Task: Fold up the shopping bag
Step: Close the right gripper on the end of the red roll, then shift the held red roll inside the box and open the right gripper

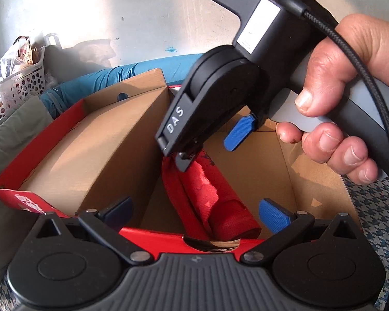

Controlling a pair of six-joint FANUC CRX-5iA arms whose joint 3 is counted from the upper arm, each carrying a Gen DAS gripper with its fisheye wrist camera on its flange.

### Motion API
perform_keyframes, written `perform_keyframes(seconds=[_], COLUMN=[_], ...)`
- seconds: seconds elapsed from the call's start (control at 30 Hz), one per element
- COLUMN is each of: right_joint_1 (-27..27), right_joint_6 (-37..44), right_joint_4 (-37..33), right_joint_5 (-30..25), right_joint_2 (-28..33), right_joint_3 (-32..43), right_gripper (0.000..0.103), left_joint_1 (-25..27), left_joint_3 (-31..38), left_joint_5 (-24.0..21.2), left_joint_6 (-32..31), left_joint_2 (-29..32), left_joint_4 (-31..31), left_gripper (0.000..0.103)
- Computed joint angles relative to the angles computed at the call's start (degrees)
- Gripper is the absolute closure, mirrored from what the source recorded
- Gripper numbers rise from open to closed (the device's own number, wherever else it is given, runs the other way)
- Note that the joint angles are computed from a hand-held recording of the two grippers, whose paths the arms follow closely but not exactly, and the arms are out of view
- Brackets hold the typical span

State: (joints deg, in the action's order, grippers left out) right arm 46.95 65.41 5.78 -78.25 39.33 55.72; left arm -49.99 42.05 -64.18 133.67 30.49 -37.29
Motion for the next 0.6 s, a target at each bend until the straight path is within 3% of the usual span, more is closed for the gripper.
perform_keyframes(seconds=[0.13, 0.33, 0.43, 0.53, 0.6], right_joint_1=[-1.8, -3.2, -3.7, -4.5, -4.5], right_joint_6=[-5.7, -3.5, -2.2, -2.4, -2.6], right_joint_4=[-0.9, -5.7, -8.4, -11.2, -11.5], right_joint_5=[-2.3, -10.3, -13.2, -14.1, -11.8], right_joint_2=[1.8, 9.4, 12.7, 14.5, 12.8], right_joint_3=[2.2, 14.3, 20.0, 22.8, 19.5], right_gripper=[0.041, 0.042, 0.05, 0.067, 0.076], left_joint_1=[-0.3, -0.2, -0.2, -0.3, -0.3], left_joint_3=[0.3, 0.3, 0.7, 0.9, 1.2], left_joint_5=[-0.3, -0.2, -0.6, -0.8, -1.0], left_joint_6=[0.4, 0.4, 0.4, 0.4, 0.3], left_joint_2=[0.2, 0.3, 0.4, 0.5, 0.7], left_joint_4=[-0.3, -0.1, -0.1, -0.2, -0.2], left_gripper=[0.0, 0.0, 0.0, 0.0, 0.0])
